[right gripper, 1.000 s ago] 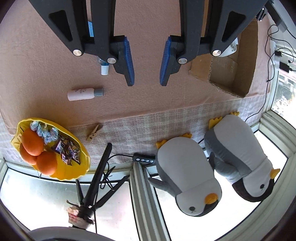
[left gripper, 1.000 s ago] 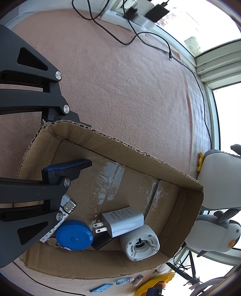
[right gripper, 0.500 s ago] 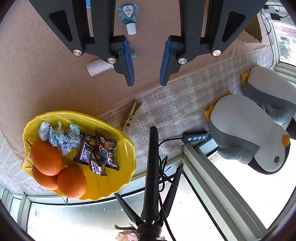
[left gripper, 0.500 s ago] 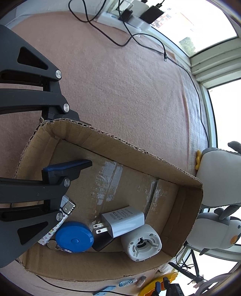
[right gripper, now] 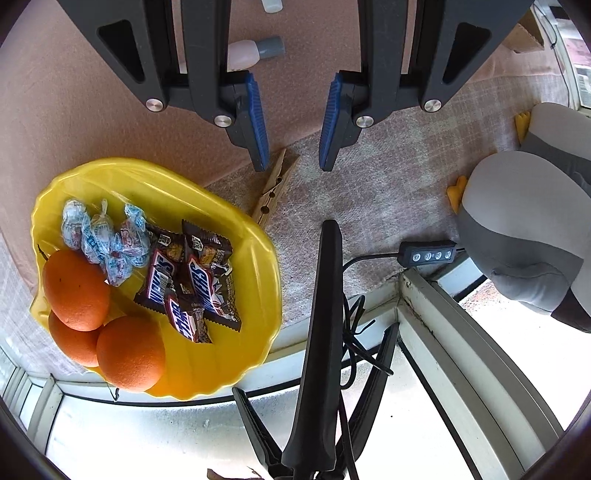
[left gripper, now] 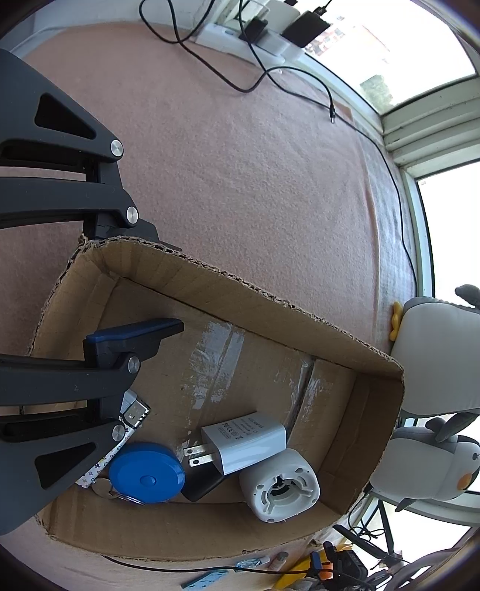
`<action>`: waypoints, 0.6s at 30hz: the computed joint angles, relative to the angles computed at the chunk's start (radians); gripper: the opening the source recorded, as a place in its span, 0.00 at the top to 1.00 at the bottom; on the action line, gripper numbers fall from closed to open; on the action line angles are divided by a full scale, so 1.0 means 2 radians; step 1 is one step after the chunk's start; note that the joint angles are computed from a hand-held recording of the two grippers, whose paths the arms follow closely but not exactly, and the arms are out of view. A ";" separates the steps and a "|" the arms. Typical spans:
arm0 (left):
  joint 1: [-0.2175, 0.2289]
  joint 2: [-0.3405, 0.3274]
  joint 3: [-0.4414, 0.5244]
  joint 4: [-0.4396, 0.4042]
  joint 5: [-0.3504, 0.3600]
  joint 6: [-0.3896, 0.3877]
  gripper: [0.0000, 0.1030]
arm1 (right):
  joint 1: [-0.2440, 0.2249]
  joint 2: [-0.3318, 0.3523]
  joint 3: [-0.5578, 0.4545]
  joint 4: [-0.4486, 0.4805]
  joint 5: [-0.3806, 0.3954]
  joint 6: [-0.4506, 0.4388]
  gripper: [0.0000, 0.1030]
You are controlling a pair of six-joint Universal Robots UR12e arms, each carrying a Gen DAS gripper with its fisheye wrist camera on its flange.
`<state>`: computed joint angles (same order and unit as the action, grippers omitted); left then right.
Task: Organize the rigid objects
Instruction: 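Move the right gripper to the wooden clothespin and grasp it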
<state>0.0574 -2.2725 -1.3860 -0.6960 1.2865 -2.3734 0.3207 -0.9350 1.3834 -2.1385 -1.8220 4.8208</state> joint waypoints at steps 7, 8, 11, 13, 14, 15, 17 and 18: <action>0.000 0.000 0.000 0.000 0.000 0.000 0.71 | -0.006 0.004 0.001 0.003 0.009 0.001 0.75; 0.000 0.000 0.000 0.000 0.000 0.000 0.71 | -0.006 0.005 0.001 0.003 0.010 0.002 0.75; 0.000 0.000 0.000 0.000 0.000 0.000 0.71 | -0.010 0.010 -0.002 0.007 0.010 -0.001 0.75; 0.000 0.000 0.000 0.000 0.000 -0.001 0.71 | -0.011 0.013 -0.005 0.012 0.011 -0.003 0.75; 0.000 0.000 0.000 0.000 0.000 -0.001 0.71 | -0.012 0.014 -0.007 0.016 0.013 -0.004 0.75; 0.000 0.000 0.000 0.000 0.000 -0.001 0.71 | -0.013 0.015 -0.006 0.016 0.015 -0.006 0.75; 0.000 0.000 0.000 0.000 0.000 -0.002 0.71 | -0.016 0.021 -0.008 0.011 0.022 -0.005 0.75; 0.000 0.000 0.000 0.000 0.000 -0.003 0.71 | -0.018 0.022 -0.007 0.006 0.024 -0.003 0.75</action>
